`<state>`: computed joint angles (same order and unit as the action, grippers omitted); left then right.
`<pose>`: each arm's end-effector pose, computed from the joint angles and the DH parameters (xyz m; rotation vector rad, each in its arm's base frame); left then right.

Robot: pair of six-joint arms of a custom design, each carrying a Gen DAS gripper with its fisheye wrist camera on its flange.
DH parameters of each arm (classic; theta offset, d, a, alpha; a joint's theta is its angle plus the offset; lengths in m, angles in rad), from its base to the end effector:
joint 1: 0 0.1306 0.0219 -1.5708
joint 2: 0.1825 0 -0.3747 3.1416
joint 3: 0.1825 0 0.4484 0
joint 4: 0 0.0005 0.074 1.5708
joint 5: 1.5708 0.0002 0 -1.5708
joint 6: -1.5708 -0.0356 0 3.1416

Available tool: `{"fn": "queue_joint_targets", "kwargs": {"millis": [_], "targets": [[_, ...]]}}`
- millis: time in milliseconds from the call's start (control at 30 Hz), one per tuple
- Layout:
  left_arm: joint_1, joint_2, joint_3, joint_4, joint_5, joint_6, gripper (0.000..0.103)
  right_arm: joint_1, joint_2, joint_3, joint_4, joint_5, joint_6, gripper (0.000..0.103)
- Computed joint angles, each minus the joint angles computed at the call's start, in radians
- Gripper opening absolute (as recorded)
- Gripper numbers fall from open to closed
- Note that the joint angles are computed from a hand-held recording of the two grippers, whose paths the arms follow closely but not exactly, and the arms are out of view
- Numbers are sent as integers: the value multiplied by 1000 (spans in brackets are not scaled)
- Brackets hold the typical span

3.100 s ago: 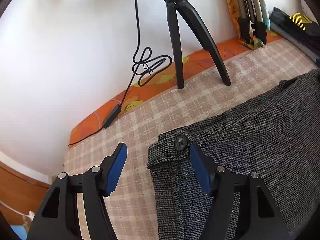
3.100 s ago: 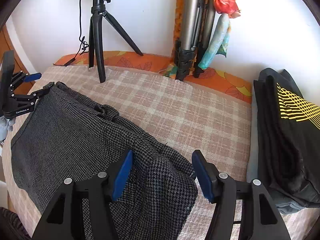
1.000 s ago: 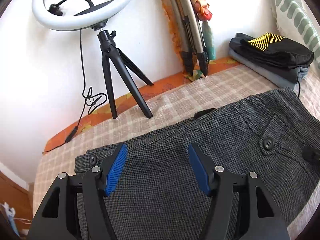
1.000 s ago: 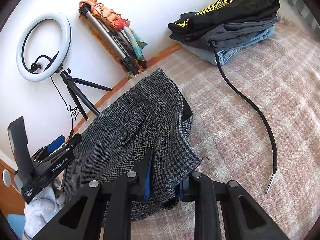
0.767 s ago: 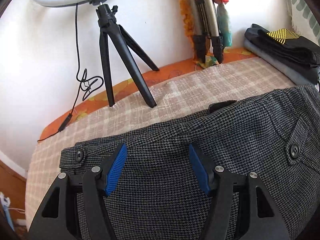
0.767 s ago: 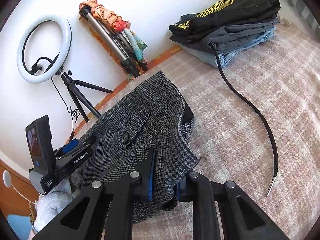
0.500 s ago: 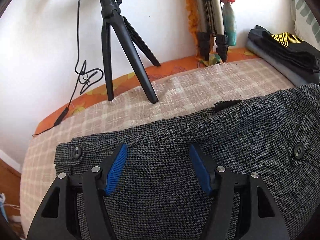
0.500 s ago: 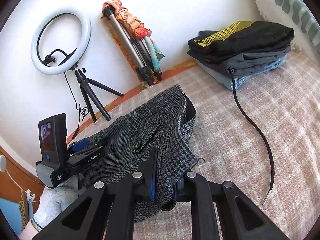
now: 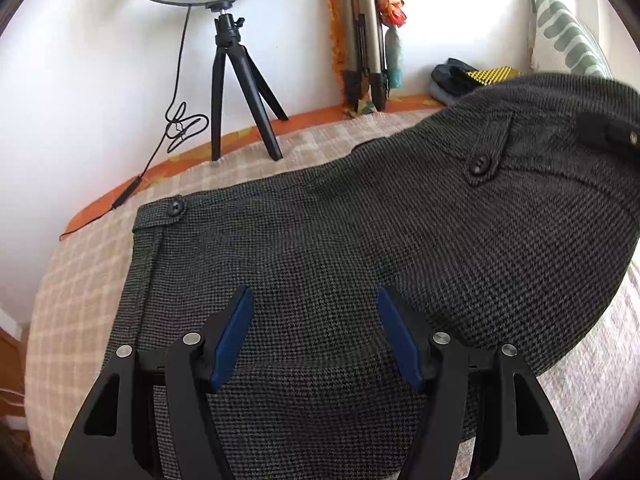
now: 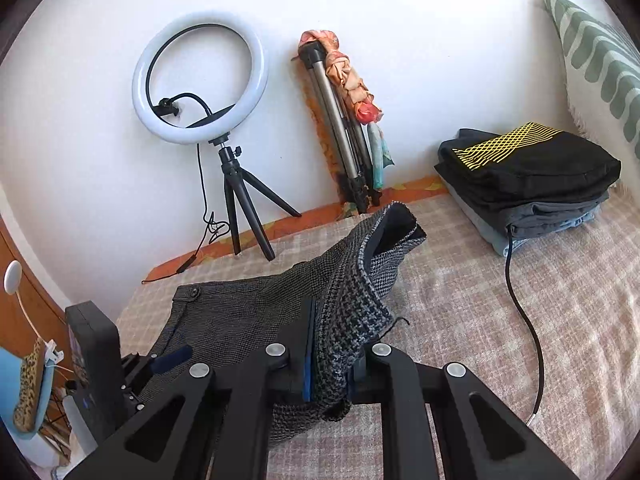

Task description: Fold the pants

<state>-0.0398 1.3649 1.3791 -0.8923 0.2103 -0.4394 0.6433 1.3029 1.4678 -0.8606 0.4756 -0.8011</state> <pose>0.5301 -0.0290 0.4277 0.6645 2.3314 -0.0771 0.4207 0.2944 0.5097 0.4176 2.1503 0.2772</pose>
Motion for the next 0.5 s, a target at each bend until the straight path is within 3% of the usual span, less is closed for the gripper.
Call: {"fn": "queue_joint_targets", "kwargs": {"millis": [133, 200, 400, 500], "targets": [[5, 16, -7, -28, -3, -10, 65, 16, 28, 46, -12, 3, 19, 10], [32, 10, 5, -42, 34, -3, 65, 28, 45, 74, -19, 17, 44, 10], [175, 10, 76, -75, 103, 60, 65, 64, 118, 181, -28, 25, 133, 10], [251, 9, 89, -57, 98, 76, 65, 83, 172, 252, -36, 17, 181, 10]]}}
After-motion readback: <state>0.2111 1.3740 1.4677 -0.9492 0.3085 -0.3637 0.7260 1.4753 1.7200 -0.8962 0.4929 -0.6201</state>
